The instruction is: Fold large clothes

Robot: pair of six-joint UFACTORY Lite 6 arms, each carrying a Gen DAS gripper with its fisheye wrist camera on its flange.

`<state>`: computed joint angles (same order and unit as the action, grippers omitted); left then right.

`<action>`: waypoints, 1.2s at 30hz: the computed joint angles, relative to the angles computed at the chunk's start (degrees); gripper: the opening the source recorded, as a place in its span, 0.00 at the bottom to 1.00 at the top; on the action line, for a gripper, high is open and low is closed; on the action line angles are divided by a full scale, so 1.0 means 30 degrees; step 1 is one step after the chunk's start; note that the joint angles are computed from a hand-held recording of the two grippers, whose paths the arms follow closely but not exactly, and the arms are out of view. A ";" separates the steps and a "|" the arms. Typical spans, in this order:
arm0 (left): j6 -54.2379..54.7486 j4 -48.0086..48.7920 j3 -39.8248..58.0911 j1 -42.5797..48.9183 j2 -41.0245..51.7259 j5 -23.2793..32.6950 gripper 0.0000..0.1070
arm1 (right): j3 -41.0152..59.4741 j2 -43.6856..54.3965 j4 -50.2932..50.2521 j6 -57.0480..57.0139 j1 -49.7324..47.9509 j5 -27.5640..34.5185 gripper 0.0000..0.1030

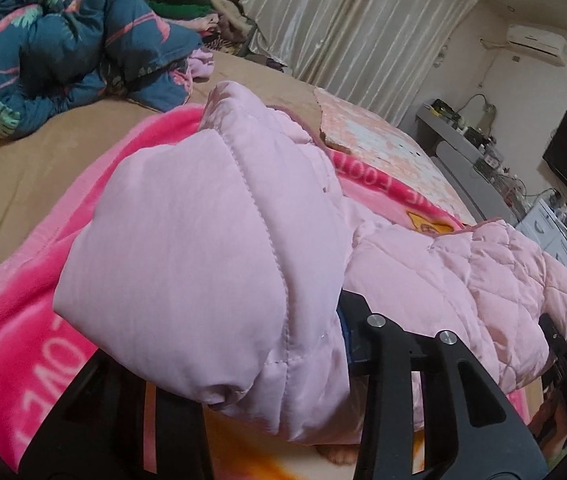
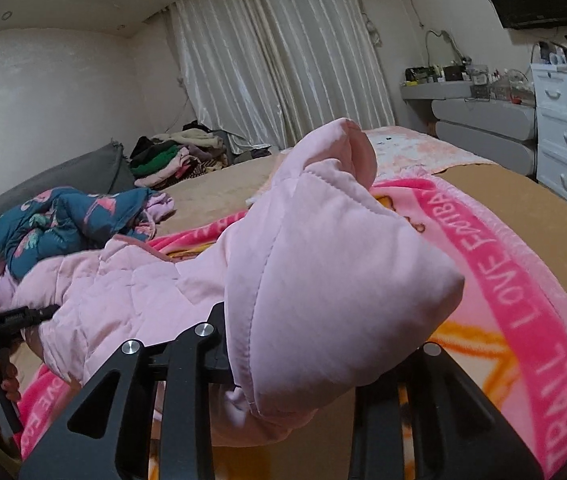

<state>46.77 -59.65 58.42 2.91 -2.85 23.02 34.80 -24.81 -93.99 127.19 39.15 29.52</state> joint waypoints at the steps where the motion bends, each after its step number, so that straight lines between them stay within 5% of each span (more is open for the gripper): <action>1: -0.0365 0.0493 -0.0317 0.0095 -0.0582 0.0211 0.28 | -0.0327 -0.0559 0.0816 -0.0500 0.0786 0.0694 0.27; 12: -0.0483 0.2337 -0.4362 0.2252 -0.6662 0.3135 0.28 | -0.2500 -0.4368 0.6549 0.0402 1.3021 1.1809 0.27; 19: 0.0350 0.2556 -0.6416 0.4131 -0.9714 0.5169 0.28 | -0.2649 -0.4394 0.8664 0.2244 1.8817 1.6658 0.27; 26: 0.1980 0.2304 -0.8100 0.6792 -1.1582 0.7387 0.29 | -0.1826 -0.2992 1.0315 0.3520 2.2086 1.8891 0.27; 36: 0.4245 0.1931 -0.9887 0.9721 -1.2501 0.9145 0.30 | -0.1284 -0.1258 1.1566 0.5076 2.3479 1.9092 0.27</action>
<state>59.50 -53.85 28.76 32.07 -40.35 50.46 30.95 -28.58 -59.29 142.42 109.59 86.79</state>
